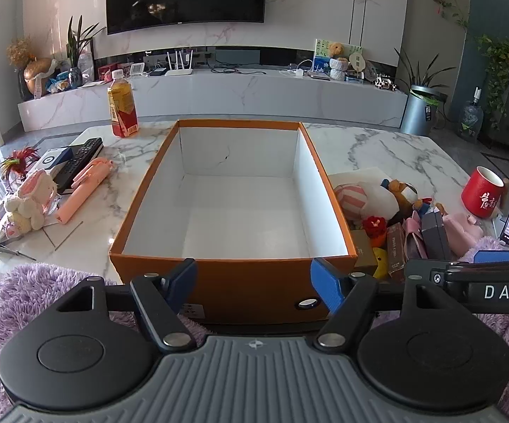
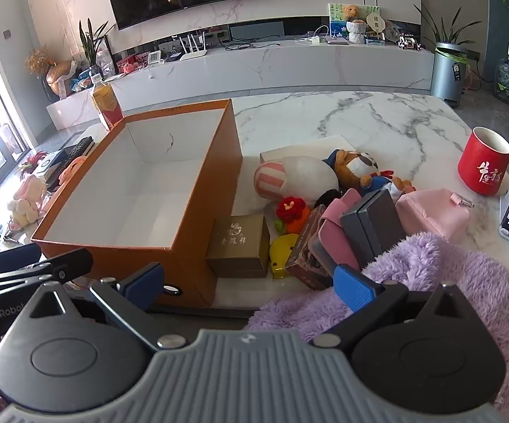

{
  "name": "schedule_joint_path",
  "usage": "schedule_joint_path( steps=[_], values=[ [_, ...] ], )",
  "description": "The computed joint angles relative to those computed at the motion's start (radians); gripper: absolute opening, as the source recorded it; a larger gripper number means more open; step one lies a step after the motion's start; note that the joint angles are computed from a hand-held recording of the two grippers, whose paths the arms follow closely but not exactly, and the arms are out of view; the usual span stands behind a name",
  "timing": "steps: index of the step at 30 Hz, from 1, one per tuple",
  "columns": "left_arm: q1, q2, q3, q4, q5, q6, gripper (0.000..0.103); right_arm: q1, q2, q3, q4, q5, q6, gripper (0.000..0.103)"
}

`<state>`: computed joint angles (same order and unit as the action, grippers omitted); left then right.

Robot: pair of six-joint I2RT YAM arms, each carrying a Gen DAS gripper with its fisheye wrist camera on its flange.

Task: Organize objects
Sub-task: 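Move both tools toward the pile of items beside the box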

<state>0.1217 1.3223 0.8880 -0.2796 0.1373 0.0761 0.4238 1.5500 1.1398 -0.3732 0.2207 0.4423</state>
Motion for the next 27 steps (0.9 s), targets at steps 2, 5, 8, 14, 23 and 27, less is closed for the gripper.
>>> schedule_joint_path(
  steps=[2, 5, 8, 14, 23, 27],
  values=[
    [0.001, 0.000, 0.000, -0.001, -0.001, 0.002, 0.084, 0.000, 0.000, 0.000, 0.001, 0.001, 0.000, 0.102],
    [0.002, -0.002, -0.003, 0.002, 0.002, -0.001, 0.084, 0.000, 0.001, 0.000, 0.000, 0.001, 0.001, 0.102],
    [0.007, -0.003, -0.005, 0.003, 0.004, 0.000, 0.084, 0.000, 0.001, -0.001, 0.000, 0.001, 0.001, 0.102],
    [0.016, -0.004, -0.003, -0.005, 0.012, 0.002, 0.084, 0.001, 0.004, -0.002, 0.003, 0.003, -0.001, 0.102],
    [0.017, -0.001, 0.001, -0.010, 0.014, 0.002, 0.084, 0.003, 0.013, 0.007, -0.005, 0.006, -0.003, 0.102],
    [0.016, -0.001, 0.001, -0.009, 0.013, 0.003, 0.084, 0.002, 0.015, 0.009, -0.009, 0.004, -0.004, 0.102]
  ],
)
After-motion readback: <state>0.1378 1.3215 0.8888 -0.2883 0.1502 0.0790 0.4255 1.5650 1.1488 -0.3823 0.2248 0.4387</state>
